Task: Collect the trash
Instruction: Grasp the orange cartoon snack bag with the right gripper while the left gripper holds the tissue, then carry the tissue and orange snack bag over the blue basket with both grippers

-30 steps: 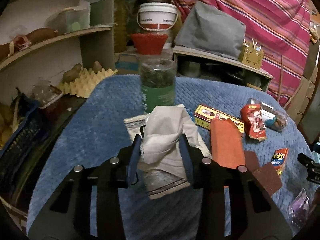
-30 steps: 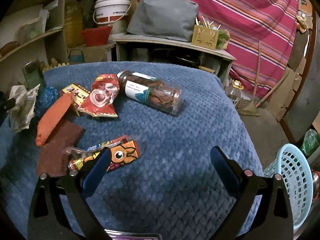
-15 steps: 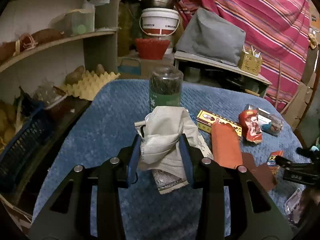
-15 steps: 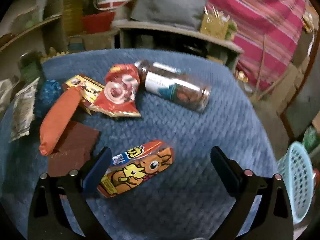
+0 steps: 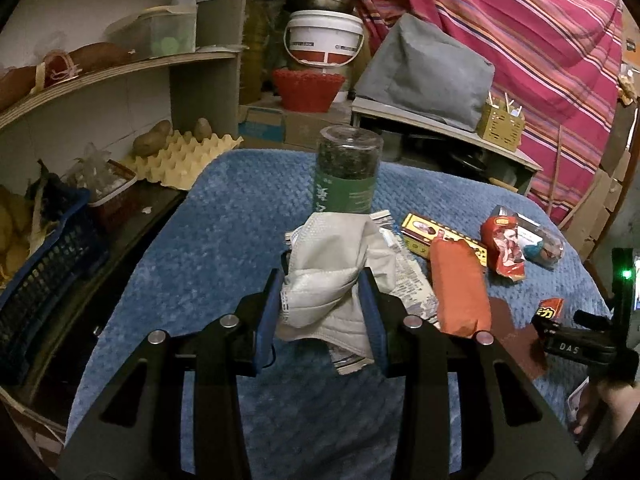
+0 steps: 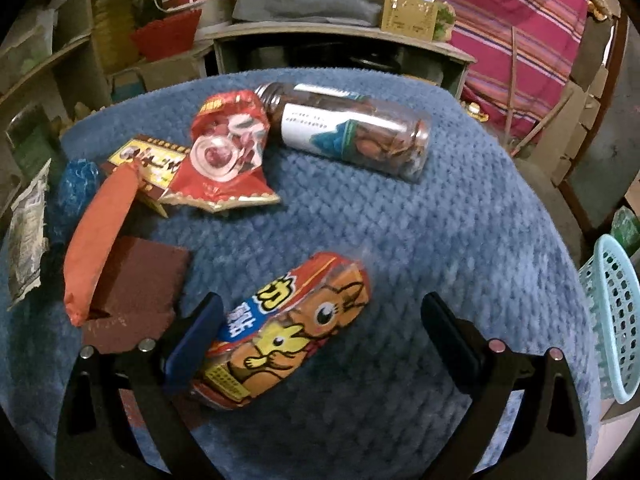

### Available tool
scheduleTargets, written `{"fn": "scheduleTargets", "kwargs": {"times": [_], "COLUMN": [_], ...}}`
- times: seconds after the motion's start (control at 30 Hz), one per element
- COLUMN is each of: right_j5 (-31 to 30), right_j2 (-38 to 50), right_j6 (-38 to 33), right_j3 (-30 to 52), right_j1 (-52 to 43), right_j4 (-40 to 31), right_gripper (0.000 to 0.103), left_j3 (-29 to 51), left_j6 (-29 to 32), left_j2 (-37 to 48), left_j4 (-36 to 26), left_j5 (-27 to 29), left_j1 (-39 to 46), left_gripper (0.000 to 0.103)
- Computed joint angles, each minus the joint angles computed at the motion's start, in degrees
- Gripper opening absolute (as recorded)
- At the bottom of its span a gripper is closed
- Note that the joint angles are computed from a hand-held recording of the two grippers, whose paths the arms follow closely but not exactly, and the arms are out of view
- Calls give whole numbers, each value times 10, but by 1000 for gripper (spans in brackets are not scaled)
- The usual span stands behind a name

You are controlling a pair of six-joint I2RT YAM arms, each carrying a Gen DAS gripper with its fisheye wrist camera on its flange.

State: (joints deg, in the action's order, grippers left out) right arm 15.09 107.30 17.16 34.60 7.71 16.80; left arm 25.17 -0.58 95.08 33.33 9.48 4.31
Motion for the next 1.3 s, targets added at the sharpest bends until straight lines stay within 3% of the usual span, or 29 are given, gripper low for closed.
{"fn": "scheduleTargets", "kwargs": {"times": [0.2, 0.4, 0.87, 0.93, 1.3], "right_j5": [-10, -41, -72, -87, -146], "right_j2": [26, 34, 26, 22, -66], "right_j6": [7, -9, -73, -77, -125], "right_j3": [23, 28, 34, 32, -44], "right_j1": [16, 13, -2, -15, -95], "right_j4": [-19, -10, 2, 4, 43], "right_gripper": [96, 76, 66, 54, 41], "left_j3": [5, 13, 29, 30, 13], "left_j6": [1, 1, -11, -14, -10], "left_j2": [5, 18, 38, 38, 5], "left_j4": [-7, -8, -9, -10, -15], "left_j5": [16, 20, 0, -4, -22], "left_j1": [22, 29, 5, 0, -41], "left_gripper": [38, 38, 38, 38, 38]}}
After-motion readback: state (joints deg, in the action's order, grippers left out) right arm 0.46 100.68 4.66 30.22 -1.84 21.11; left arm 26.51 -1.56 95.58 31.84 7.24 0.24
